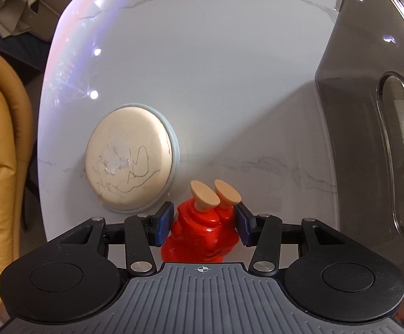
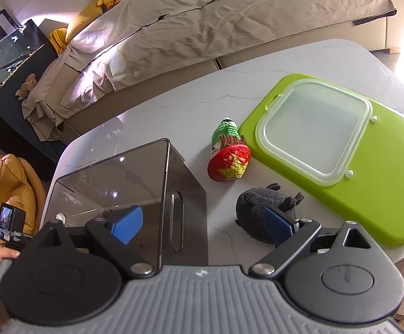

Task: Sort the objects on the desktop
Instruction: 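Lower the red toy beside the beige pouch and open the left gripper, then move the right gripper toward the edge of the lime-green cutting board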

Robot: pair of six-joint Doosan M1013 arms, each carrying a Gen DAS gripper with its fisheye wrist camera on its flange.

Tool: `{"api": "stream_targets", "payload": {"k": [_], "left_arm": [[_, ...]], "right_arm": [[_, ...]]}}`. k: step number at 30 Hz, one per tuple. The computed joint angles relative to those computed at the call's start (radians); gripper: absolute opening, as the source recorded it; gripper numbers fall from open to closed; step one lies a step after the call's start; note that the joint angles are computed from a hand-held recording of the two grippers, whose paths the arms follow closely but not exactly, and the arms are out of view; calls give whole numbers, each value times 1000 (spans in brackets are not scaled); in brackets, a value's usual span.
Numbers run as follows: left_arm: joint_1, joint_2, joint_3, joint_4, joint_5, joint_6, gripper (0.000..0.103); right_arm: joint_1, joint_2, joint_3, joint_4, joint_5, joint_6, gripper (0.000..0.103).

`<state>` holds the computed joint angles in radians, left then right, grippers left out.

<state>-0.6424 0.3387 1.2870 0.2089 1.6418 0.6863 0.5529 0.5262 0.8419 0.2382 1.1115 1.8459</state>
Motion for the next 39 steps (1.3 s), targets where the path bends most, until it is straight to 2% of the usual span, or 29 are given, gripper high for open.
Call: {"api": "stream_targets", "payload": {"k": [9, 12, 14, 21, 28, 34, 39], "left_arm": [[1, -6, 2, 4, 22, -12, 56], [-1, -10, -4, 17, 40, -16, 62], [-4, -14, -9, 30, 54, -19, 71], [-24, -54, -13, 78, 82, -61, 78], [-81, -75, -74, 234, 106, -104, 94], [-137, -62, -134, 382, 104, -195, 94], [-159, -55, -152, 483, 74, -266, 95]], "right_arm": [[-3, 6, 5, 7, 14, 2, 96], [-4, 6, 7, 12, 18, -1, 96], [-4, 5, 8, 15, 18, -3, 96], [-6, -6, 25, 25, 2, -6, 96], [-7, -25, 54, 39, -22, -10, 96], [-7, -43, 77, 53, -39, -18, 97], [-5, -61, 101, 61, -54, -25, 97]]}}
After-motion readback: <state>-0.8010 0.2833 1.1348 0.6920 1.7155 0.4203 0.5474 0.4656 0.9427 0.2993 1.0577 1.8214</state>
